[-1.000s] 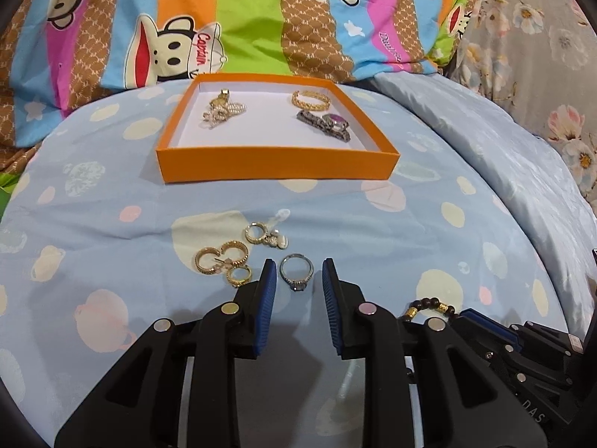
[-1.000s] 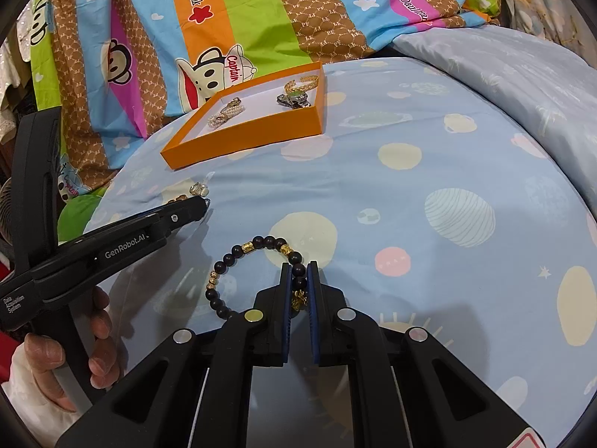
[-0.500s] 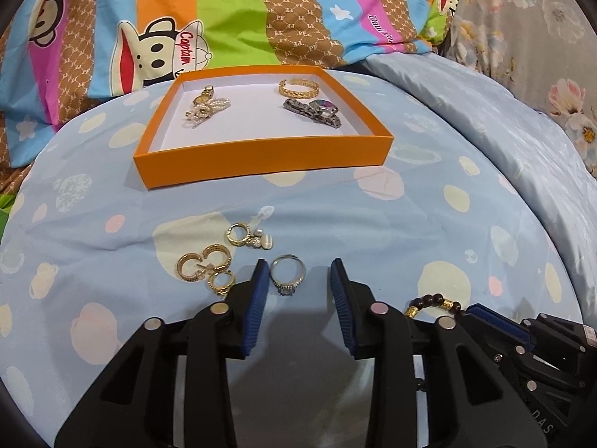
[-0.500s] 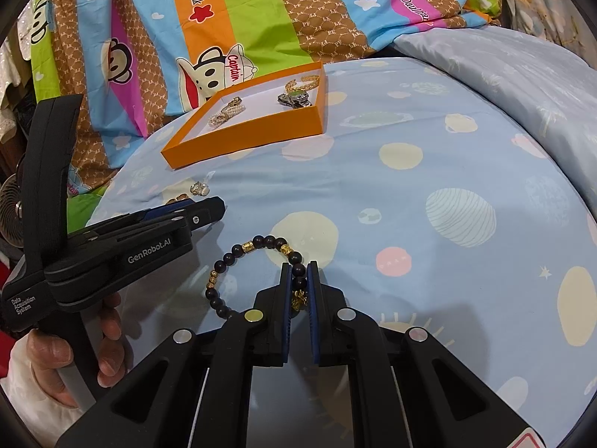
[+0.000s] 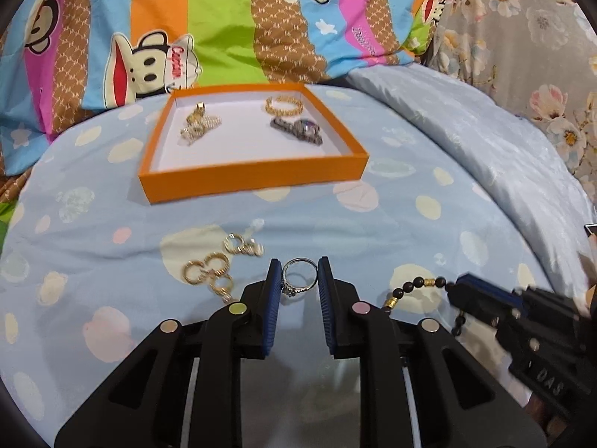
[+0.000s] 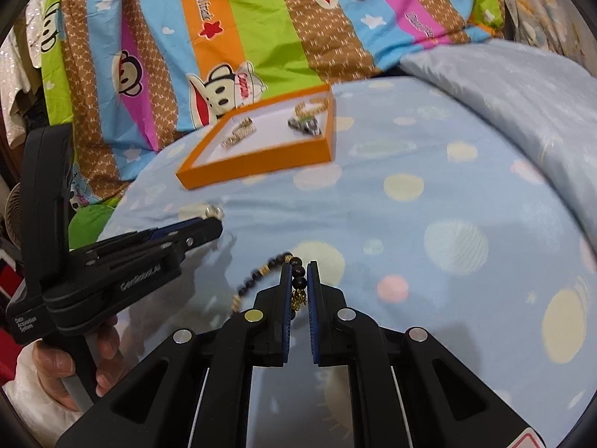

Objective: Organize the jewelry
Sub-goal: 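Place the silver ring and bead bracelet into the orange box, opening both tools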

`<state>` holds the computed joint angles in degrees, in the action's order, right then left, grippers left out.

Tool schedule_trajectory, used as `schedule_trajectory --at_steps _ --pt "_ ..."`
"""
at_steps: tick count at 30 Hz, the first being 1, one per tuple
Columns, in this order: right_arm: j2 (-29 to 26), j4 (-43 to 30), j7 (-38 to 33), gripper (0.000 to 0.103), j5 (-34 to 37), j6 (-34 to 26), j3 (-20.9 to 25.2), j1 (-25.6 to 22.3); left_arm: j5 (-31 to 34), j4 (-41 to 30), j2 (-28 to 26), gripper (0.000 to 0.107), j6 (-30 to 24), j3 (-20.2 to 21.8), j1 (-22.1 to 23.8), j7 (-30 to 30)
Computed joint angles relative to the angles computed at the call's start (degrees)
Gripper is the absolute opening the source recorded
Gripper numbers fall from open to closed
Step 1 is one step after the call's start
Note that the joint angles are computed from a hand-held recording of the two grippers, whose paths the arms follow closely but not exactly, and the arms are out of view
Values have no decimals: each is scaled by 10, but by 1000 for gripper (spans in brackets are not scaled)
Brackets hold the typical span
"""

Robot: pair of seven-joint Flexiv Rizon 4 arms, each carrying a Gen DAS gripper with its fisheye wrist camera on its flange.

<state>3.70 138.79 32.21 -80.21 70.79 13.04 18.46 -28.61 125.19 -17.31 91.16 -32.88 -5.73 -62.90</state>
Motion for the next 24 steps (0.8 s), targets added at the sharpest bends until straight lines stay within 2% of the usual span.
schedule_trajectory --at_steps 4,6,8,11,15,18,20,22,24 --pt "8 -38 -81 8 24 -12 -5 -4 -24 -14 17 19 -8 -16 27 22" --pt "-2 -65 -120 7 32 -15 -9 -7 -19 -41 17 19 -19 22 5 22" --pt "-22 -102 -156 7 35 -25 -15 -8 6 -79 5 19 -30 86 -37 2" --pt "-60 -152 -172 7 20 -1 -35 -14 37 -147 -28 19 -58 152 -77 -27" --pt "-124 -207 -172 7 10 28 -63 -18 75 -230 -85 19 -89 201 -108 -61" --pt "-172 -223 -200 7 54 42 -78 -16 93 -273 -124 19 -118 213 -114 -78" --pt "-196 -221 -229 7 97 49 -84 -12 117 -299 -150 19 -133 237 -132 -100" --pt "-211 -214 -253 7 129 50 -93 -5 138 -317 -170 19 -144 255 -145 -120" --pt "-213 -203 -257 7 135 47 -107 5 147 -322 -182 19 -148 254 -143 -127"
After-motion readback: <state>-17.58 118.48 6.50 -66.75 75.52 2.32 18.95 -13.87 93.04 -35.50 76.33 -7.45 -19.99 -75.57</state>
